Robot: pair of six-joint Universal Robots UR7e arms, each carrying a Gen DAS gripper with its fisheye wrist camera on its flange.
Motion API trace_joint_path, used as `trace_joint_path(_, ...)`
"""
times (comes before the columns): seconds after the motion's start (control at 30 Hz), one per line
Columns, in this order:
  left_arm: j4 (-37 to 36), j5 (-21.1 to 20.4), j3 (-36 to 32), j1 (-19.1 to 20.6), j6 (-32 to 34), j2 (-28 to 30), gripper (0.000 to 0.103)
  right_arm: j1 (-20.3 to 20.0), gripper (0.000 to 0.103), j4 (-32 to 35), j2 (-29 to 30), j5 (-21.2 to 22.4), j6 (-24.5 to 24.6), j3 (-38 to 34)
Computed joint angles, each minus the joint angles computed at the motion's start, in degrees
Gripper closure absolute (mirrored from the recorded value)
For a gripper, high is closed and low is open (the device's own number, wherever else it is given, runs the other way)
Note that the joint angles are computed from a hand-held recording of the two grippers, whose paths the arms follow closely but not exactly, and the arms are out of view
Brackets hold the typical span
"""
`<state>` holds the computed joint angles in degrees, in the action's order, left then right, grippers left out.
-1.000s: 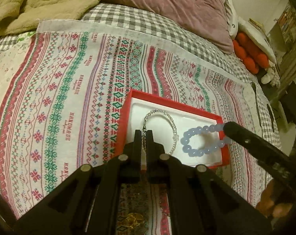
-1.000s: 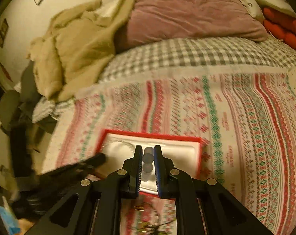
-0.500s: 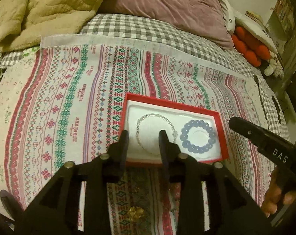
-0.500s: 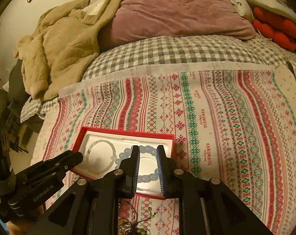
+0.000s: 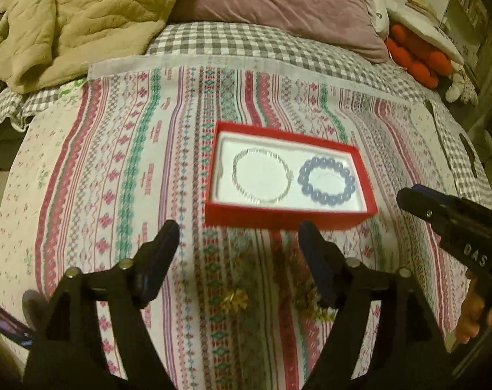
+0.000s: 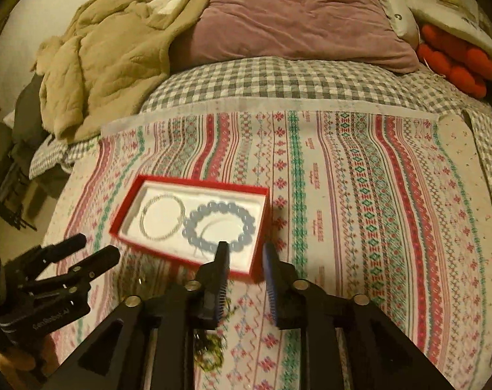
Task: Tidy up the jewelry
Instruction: 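Open both tools to drop the bracelets into the red box, then move both open tools back toward the remaining jewelry pile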
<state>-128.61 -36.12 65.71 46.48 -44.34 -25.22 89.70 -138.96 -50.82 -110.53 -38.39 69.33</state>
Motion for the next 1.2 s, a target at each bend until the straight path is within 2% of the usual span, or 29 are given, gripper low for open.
trace_joint_path(0.03, 0.5, -0.1, 0.5, -0.1, -0.7, -0.2, 0.024, 0.0, 0.052, -0.6, -0.6, 0.0, -0.5, 1.1)
trace_joint_path(0.07, 1.1, -0.2, 1.2, -0.3, -1.6, -0.5, 0.022, 0.0, 0.043, -1.3, -1.1, 0.1, -1.1, 2.2)
trace_joint_path(0.2, 2.9, -0.6, 2.8, -0.7, -3.6, -1.2, 0.020, 0.1, 0.042, -1.9, -2.6, -0.7, -3.1, 5.0)
trace_joint_path(0.33, 3.9, -1.4, 4.4, -1.1, -4.4, -1.7, 0.018, 0.0, 0.029, -2.7, -3.6, -1.9, -3.3, 7.2)
trace_joint_path(0.43, 3.7, -1.5, 6.1, -1.4, -4.7, -2.2, 0.011, -0.4, 0.019, -4.0, -4.4, -1.9, -3.5, 8.6)
trace_joint_path(0.5, 3.6, -1.4, 7.0, -1.6, -4.8, -2.5, 0.004, -0.6, 0.018, -4.2, -4.9, -1.8, -3.1, 9.2)
trace_joint_path(0.67, 2.6, -1.1, 10.6, -2.0, -5.3, -4.0, 0.001, -1.3, 0.000, -6.8, -5.6, -2.0, -3.7, 11.2)
trace_joint_path(0.83, 1.5, -1.0, 14.3, -1.9, -5.9, -5.7, 0.001, -1.8, 0.000, -9.8, -6.0, -3.8, -7.3, 13.5)
trace_joint_path(1.2, 3.7, -0.4, 17.5, -1.4, -6.2, -6.3, 0.001, -3.0, 0.000, -9.6, -5.9, -8.0, -12.2, 16.8)
